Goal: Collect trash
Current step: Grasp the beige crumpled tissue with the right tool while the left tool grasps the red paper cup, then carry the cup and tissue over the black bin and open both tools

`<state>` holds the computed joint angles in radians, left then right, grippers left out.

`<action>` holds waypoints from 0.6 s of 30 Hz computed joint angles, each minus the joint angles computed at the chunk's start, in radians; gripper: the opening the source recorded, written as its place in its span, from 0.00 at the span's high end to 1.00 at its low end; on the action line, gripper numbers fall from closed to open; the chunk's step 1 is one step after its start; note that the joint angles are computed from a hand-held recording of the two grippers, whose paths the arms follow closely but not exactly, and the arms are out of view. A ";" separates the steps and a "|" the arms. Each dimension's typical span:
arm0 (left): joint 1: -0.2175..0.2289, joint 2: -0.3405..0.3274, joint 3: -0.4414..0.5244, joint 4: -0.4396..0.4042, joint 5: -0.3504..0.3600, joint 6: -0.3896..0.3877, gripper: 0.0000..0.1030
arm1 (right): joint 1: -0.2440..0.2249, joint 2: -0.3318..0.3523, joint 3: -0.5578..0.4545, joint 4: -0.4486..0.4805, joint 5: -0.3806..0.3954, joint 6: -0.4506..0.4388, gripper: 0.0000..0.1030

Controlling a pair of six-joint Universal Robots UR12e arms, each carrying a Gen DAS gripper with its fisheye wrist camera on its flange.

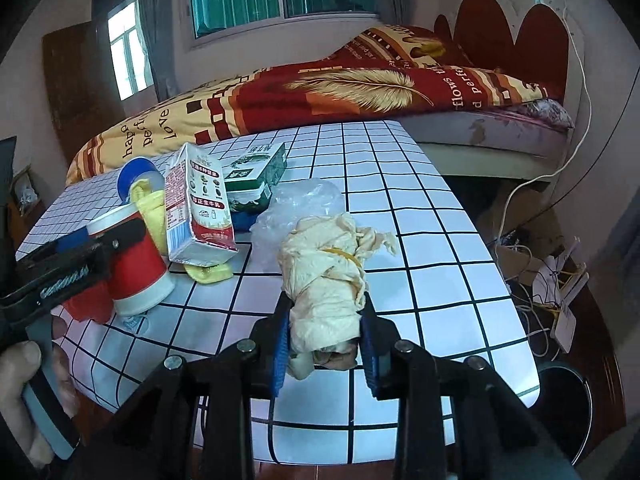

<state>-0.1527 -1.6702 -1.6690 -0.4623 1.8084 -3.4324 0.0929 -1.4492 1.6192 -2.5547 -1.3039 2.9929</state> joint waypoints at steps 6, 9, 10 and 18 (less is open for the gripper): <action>-0.018 0.020 -0.011 0.080 0.067 0.026 0.44 | -0.004 -0.002 0.003 -0.015 0.004 0.000 0.68; -0.020 0.023 0.002 0.089 0.084 0.048 0.44 | -0.009 -0.009 0.006 -0.021 0.009 0.003 0.68; -0.019 0.027 0.004 0.096 0.086 0.050 0.44 | -0.010 -0.011 0.008 -0.022 0.009 0.004 0.68; -0.025 0.031 0.022 0.106 0.086 0.066 0.44 | -0.028 -0.041 0.024 -0.039 0.020 0.016 0.68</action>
